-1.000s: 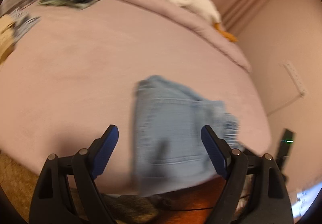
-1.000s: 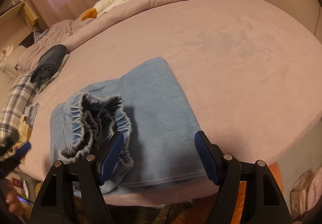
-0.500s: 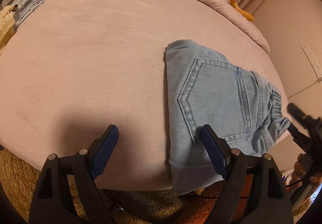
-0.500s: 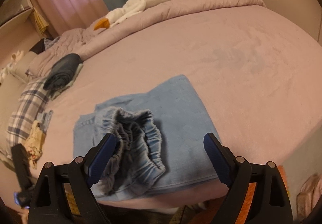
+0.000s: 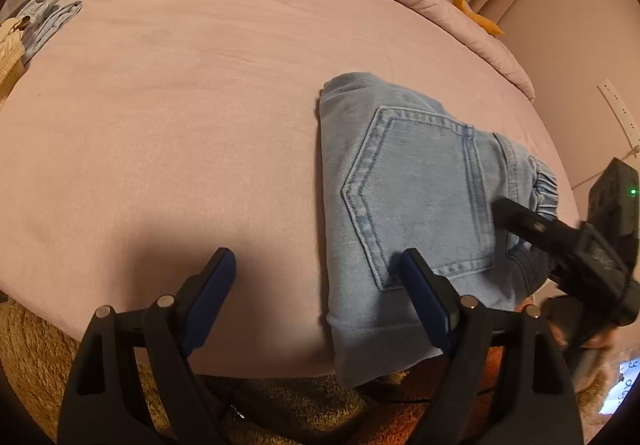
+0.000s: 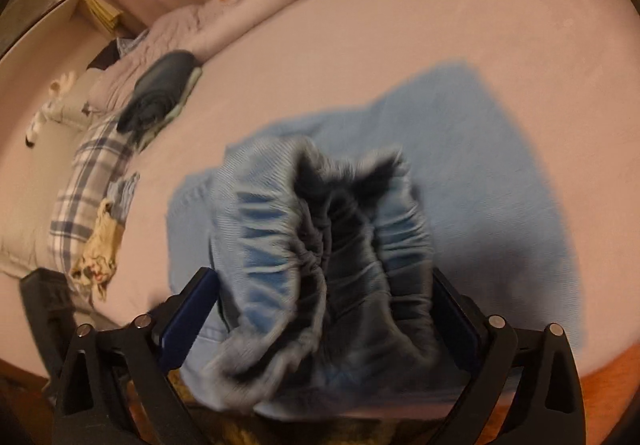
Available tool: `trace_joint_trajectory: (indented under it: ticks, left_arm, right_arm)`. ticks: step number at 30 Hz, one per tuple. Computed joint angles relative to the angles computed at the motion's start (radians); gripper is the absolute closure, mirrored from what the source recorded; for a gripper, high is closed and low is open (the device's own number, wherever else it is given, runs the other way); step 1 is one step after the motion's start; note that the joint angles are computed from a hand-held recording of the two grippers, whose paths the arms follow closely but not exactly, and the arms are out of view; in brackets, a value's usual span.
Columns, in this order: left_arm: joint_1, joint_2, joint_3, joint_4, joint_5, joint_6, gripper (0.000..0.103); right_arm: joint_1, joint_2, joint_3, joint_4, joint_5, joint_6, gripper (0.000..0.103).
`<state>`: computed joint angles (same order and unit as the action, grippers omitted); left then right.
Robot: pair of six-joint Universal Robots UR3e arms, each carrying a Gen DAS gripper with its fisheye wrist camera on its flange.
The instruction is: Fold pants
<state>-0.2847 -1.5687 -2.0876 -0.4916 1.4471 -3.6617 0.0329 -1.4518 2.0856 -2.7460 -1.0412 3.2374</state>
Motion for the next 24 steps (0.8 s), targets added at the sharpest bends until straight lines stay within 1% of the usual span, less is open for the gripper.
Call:
trace_joint_trajectory:
  ticks: [1,2,3,4,5,6,10,12,16,19,21,24]
  left_arm:
    - [0.0,0.001,0.002,-0.002,-0.001,-0.002,0.02]
    - [0.001,0.001,0.006,-0.006,-0.002,-0.004,0.02]
    - [-0.003,-0.004,0.016,-0.013,0.002,-0.008,0.02]
    - [-0.005,0.001,0.018,-0.019,0.005,-0.009,0.02]
    - [-0.008,0.001,0.024,-0.02,0.009,-0.011,0.02]
    - [-0.01,0.007,0.028,-0.019,0.012,-0.012,0.02]
    - [-0.009,0.031,0.044,-0.019,0.013,-0.013,0.02]
    - [-0.006,0.039,0.042,0.001,-0.001,-0.012,0.02]
    - [-0.009,0.03,0.063,0.011,-0.023,0.0,0.02]
    - [-0.018,0.003,0.088,0.018,-0.028,0.0,0.02]
    - [-0.02,-0.02,0.103,0.023,-0.045,0.009,0.019]
    - [-0.015,-0.079,0.132,0.04,-0.104,0.02,0.019]
  right_arm:
    - [0.016,0.009,0.008,-0.046,-0.024,0.014,0.011]
    - [0.035,0.008,0.005,-0.056,-0.054,0.021,0.016]
    - [0.057,0.01,-0.008,-0.053,-0.081,0.024,0.03]
    - [0.06,0.007,-0.01,-0.049,-0.072,0.018,0.039]
    - [0.059,0.009,-0.019,-0.035,-0.059,0.02,0.041]
    - [0.055,0.009,-0.027,-0.021,-0.051,0.021,0.045]
    - [0.043,-0.043,-0.033,0.037,-0.043,-0.019,0.057]
    - [0.043,-0.077,-0.037,0.047,-0.046,-0.016,0.06]
    - [0.025,-0.197,-0.032,0.025,-0.072,-0.029,0.061]
    - [-0.036,-0.283,-0.003,0.016,-0.075,-0.041,0.062]
    - [-0.076,-0.306,0.013,0.025,-0.08,-0.053,0.062]
    - [-0.123,-0.284,0.029,0.059,-0.079,-0.075,0.062]
